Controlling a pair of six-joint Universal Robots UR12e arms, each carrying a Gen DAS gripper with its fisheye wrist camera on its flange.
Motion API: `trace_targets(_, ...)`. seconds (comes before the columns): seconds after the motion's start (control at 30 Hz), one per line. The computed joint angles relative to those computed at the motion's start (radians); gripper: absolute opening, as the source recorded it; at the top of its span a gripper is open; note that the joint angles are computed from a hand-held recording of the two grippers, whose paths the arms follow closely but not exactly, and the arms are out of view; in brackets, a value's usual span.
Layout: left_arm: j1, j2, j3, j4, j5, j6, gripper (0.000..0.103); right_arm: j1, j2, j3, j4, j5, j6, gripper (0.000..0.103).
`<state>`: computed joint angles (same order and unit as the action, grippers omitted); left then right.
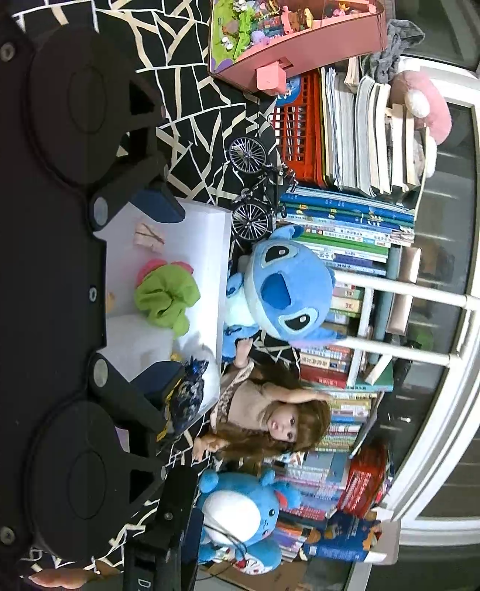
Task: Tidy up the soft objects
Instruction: 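Move both tools back from the box toward the remaining soft items, then grasp the green checked cloth with the left tool while the right tool grasps the pink cloth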
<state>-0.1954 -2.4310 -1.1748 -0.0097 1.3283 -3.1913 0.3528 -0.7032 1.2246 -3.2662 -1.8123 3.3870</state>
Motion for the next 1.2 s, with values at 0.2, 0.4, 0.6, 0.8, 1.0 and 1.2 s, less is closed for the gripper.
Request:
trace_targets(0.2, 0.004, 0.038, -0.085, 0.070, -0.014, 0.018, 0.083, 0.015, -0.018, 0.050, -0.044, -0.029, -0.055, 0.103)
trace_targets(0.4, 0.010, 0.069, -0.155, 0.107, -0.022, 0.029, 0.084, 0.028, -0.031, 0.094, -0.075, -0.056, -0.095, 0.103)
trace_targets(0.6, 0.014, 0.094, -0.216, 0.129, -0.014, 0.044, 0.084, 0.039, -0.045, 0.140, -0.087, -0.071, -0.126, 0.103)
trace_targets(0.8, 0.017, 0.113, -0.265, 0.124, -0.010, 0.058, 0.084, 0.048, -0.055, 0.175, -0.087, -0.055, -0.132, 0.103)
trace_targets(1.0, 0.019, 0.128, -0.305, 0.127, -0.003, 0.067, 0.084, 0.058, -0.056, 0.193, -0.083, -0.044, -0.140, 0.103)
trace_targets(1.2, 0.019, 0.130, -0.316, 0.100, -0.001, 0.084, 0.083, 0.066, -0.053, 0.200, -0.061, -0.031, -0.153, 0.103)
